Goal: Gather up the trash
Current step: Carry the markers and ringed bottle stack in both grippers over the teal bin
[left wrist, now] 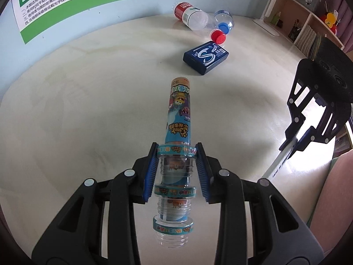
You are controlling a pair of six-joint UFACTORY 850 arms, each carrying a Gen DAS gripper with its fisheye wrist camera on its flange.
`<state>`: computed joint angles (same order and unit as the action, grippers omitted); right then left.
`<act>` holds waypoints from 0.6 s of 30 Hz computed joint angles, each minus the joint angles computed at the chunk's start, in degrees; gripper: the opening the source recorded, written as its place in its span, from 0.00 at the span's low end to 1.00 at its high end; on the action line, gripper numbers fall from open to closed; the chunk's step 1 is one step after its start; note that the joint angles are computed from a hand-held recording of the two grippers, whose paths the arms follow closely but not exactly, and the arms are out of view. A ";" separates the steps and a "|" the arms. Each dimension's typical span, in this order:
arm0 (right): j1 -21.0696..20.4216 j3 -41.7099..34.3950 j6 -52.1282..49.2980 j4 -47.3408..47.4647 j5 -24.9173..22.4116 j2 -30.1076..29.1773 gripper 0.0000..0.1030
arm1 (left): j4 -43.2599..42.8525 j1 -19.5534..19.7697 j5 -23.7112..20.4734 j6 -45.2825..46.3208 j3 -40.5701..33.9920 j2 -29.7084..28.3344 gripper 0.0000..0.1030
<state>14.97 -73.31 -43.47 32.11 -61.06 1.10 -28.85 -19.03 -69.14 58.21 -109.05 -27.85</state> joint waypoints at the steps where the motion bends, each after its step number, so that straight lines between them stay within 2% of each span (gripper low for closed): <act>1: -0.07 0.19 0.37 -0.40 0.26 0.57 0.13 | 0.11 0.06 0.25 0.01 0.48 0.57 0.30; 13: -1.26 0.78 0.24 -3.65 0.10 4.80 0.13 | 2.56 0.10 5.34 -1.47 8.56 8.75 0.30; 18: -1.49 -0.15 -2.38 -4.67 -1.77 5.12 0.13 | 4.67 0.17 8.27 -3.43 13.81 13.70 0.30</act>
